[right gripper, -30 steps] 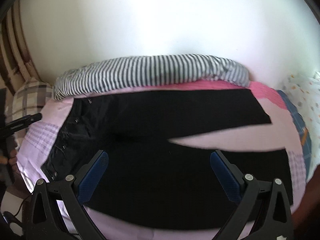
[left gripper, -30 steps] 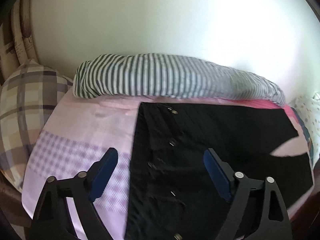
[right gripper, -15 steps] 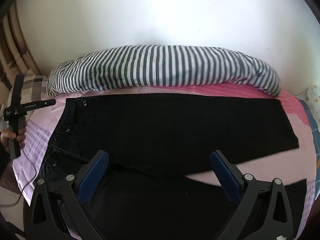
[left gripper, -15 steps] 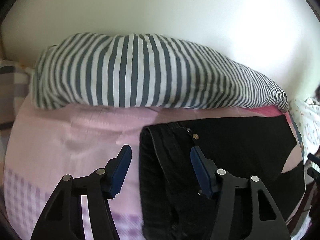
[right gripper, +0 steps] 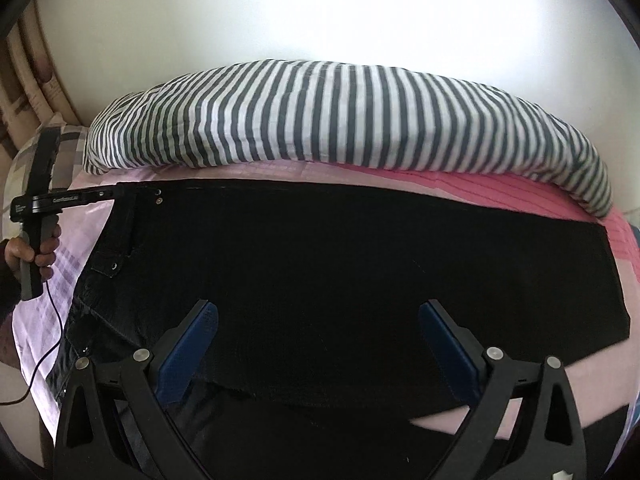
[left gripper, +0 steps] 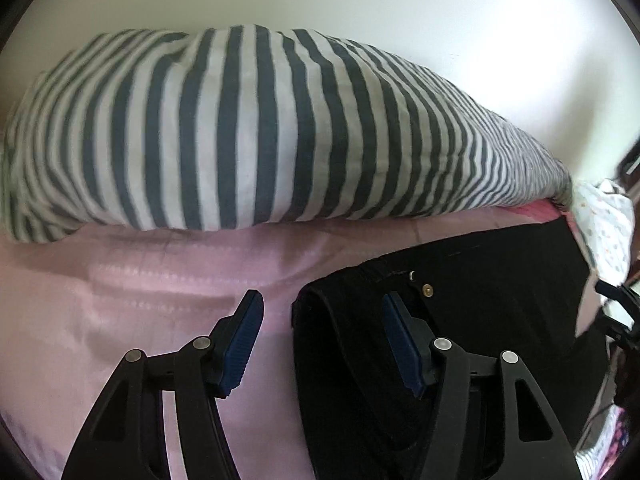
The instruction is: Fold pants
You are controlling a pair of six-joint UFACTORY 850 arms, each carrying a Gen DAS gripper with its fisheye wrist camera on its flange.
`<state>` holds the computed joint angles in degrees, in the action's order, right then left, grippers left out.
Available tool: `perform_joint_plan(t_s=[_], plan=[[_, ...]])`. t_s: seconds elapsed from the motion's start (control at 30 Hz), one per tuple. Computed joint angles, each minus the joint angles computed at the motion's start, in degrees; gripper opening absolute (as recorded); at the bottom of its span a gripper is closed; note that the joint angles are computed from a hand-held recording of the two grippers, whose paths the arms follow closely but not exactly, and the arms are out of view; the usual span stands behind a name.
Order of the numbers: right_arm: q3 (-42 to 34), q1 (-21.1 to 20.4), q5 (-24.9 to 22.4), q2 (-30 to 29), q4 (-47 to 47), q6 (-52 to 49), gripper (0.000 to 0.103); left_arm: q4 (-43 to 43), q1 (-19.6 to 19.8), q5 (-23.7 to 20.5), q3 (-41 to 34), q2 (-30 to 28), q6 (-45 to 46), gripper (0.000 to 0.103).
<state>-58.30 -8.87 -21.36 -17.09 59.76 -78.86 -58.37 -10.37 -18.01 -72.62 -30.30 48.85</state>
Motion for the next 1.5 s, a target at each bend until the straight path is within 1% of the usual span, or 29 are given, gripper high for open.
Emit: perform_joint_plan(t_s=[0.1,0.17,0.2,0.27,0.37,0.47,0.53,0.63,0.67,0.77,0.83,0.97,1.03,1.07,1.13,1.17,1.2,1.23,1.33,1.43,1.5], plan=[[-0.4,0.9,0.8,-0.6,1.1,-2.2,0.099,-3.4,0.3,-2.7,-1.2,-1.3,5.3,0.062],[-0.8,1.5,1.3,-1.1,0.6,-2.1,0.099,-3.4,0.0,-3.5,-1.9,-1.8,6.8,0.054],[-0.9,1.7,1.3,-1.3,0.6,-2.1,0.099,-3.2,-0.4,-2.8,-1.8,-1.8,7.3,0.053],[-1.2,1.9,1.0,-1.7,0.7,-2.2,0.099,-2.5,-0.5,-2.4,-1.9,-2.0,7.5,0.042],[-1.7,2.2,0.6,-2.3,1.2,-3.3,0.099,-8.2,0.8,-5.1,-0.4,-0.6,13.4,0.035],[-2.8,2.6,0.9,-3.3,0.7,-3.2,0.099,-7.3,1.1,-5.2,-0.3,-0.8,14.1,0.035],[-3.4,2.8,0.7,-3.8,0.8,-3.0,0.099,-3.9,1.0,-5.2,-1.2,-1.6,11.6,0.035],[-3.7,3.1,0.4,-3.9,2.1,-4.5,0.099,-4.5,1.8,-7.7,-2.5,-2.9,12.3,0.036],[-3.6,3.3,0.6,-3.9,2.6,-5.2,0.099,-4.6,2.3,-9.0,-2.9,-3.3,12.9,0.039],[-3.9,3.8,0.7,-4.3,2.2,-5.4,0.099,-6.2,3.7,-13.1,-4.2,-4.8,14.8,0.040],[-4.1,3.9,0.6,-4.7,2.1,-5.4,0.099,-8.5,4.8,-16.9,-5.3,-6.0,17.8,0.041],[-5.1,4.4,0.8,-5.9,0.5,-3.4,0.099,-10.5,5.6,-22.5,-7.7,-8.1,19.7,0.041],[-5.6,4.5,0.9,-6.4,-0.6,-2.8,0.099,-11.0,4.6,-21.4,-7.2,-7.8,21.9,0.039],[-6.0,4.5,0.7,-6.7,-1.1,-2.8,0.099,-10.5,3.8,-19.1,-6.5,-7.1,22.4,0.033],[-6.9,4.2,-0.1,-7.3,-1.3,-4.1,0.099,-10.1,3.0,-16.1,-5.1,-5.7,22.2,0.027],[-7.6,3.9,-0.7,-7.8,-1.6,-4.8,0.099,-10.9,3.3,-16.0,-4.5,-5.2,22.8,0.022],[-8.4,3.6,-1.4,-8.2,-2.0,-5.2,0.099,-11.4,3.3,-16.1,-4.0,-4.8,22.9,0.020],[-9.6,3.1,-3.1,-9.0,-2.6,-5.6,0.099,-12.0,3.5,-16.1,-3.5,-4.2,23.1,0.019],[-15.4,1.5,-9.7,-12.5,-8.7,-4.2,0.099,-17.1,3.3,-14.2,0.0,-0.7,27.7,0.018],[-20.2,0.7,-13.3,-15.1,-14.4,-4.5,0.099,-23.4,2.9,-13.7,3.7,3.3,33.4,0.018],[-25.2,0.1,-18.4,-17.9,-18.8,-3.8,0.099,-26.6,2.4,-13.9,6.0,6.0,36.7,0.018]])
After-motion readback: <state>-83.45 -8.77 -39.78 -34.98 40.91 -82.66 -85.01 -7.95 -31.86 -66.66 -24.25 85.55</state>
